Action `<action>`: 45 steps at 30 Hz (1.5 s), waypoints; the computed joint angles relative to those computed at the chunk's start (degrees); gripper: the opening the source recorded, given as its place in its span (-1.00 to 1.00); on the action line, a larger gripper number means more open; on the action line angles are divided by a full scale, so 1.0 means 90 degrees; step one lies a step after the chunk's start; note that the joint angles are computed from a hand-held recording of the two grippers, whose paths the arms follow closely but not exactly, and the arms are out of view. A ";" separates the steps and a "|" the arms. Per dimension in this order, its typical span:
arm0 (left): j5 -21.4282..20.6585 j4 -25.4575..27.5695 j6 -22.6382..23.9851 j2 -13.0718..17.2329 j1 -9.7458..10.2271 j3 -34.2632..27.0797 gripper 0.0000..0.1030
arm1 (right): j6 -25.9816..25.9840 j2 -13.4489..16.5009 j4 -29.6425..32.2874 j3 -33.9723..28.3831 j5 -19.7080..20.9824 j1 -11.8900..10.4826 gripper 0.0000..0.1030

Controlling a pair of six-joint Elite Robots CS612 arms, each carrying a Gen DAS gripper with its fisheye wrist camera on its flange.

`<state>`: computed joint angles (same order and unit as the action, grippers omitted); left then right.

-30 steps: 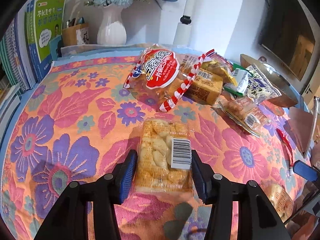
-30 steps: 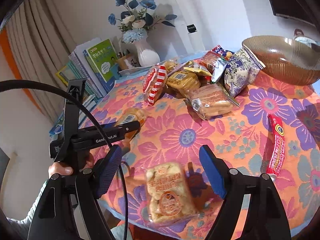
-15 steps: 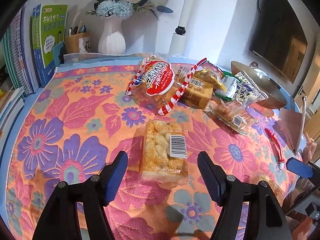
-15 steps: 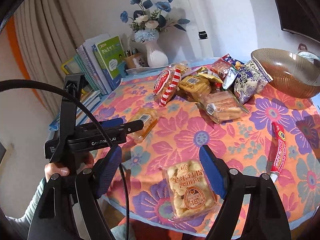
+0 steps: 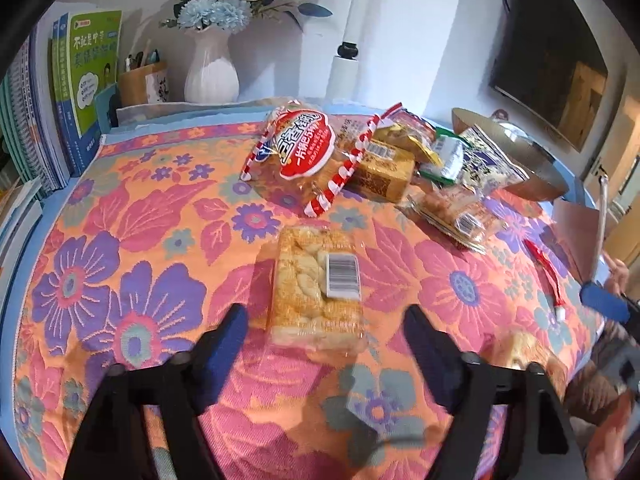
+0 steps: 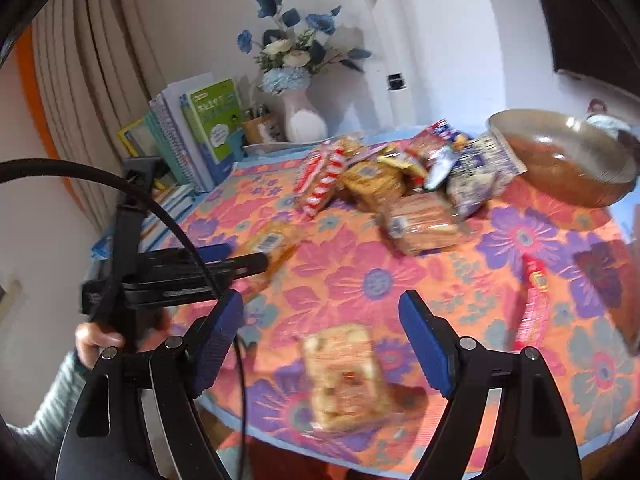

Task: Organize snacks

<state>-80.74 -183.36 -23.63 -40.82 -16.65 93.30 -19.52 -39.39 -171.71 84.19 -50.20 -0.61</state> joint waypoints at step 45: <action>-0.0066 0.0493 0.1043 0.0371 -0.0039 -0.2301 -0.12 | 0.1495 0.0176 -0.0455 -0.0948 -0.1885 -0.0142 -0.06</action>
